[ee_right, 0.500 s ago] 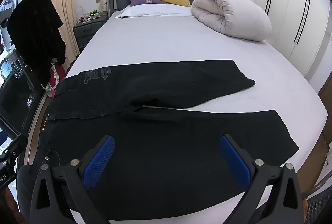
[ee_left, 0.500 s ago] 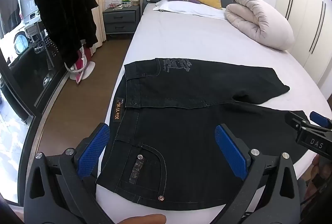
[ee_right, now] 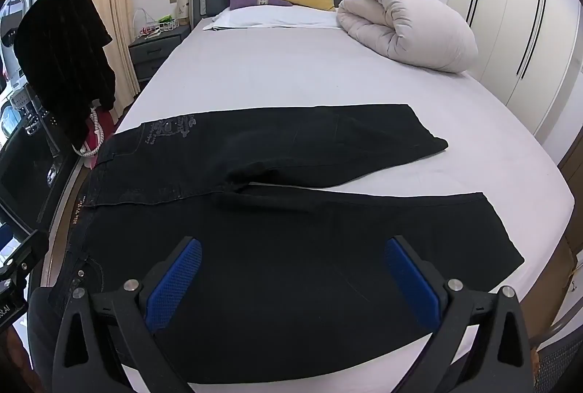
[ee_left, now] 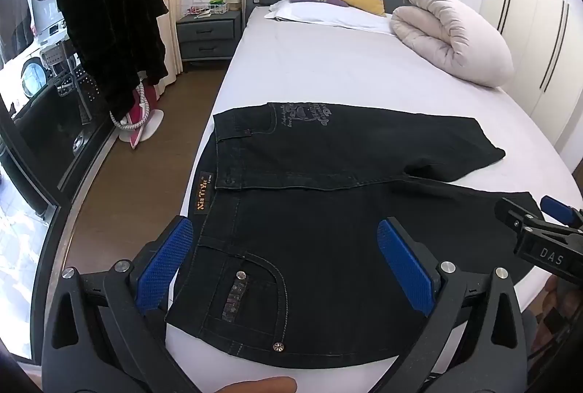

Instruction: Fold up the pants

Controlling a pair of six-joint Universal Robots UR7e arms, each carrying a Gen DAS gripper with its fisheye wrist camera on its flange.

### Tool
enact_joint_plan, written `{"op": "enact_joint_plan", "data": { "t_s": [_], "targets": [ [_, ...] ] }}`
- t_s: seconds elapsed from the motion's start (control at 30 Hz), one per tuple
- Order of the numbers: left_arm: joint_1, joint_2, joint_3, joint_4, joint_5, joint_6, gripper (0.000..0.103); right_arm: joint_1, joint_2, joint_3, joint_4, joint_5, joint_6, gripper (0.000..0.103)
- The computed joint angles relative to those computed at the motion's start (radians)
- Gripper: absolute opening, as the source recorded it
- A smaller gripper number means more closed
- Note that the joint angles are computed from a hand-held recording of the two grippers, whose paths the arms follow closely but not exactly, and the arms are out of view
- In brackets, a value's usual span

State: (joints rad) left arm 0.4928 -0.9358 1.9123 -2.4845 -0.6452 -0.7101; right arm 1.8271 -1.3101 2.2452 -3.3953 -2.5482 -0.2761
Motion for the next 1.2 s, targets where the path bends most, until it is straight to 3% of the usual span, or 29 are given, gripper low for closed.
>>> {"op": "enact_joint_plan", "data": {
  "t_s": [1.2],
  "targets": [
    [-0.025, 0.007, -0.017, 0.039, -0.011, -0.032, 0.103, 0.002, -0.001, 0.029, -0.003, 0.011, 0.027, 0.103]
  ]
}}
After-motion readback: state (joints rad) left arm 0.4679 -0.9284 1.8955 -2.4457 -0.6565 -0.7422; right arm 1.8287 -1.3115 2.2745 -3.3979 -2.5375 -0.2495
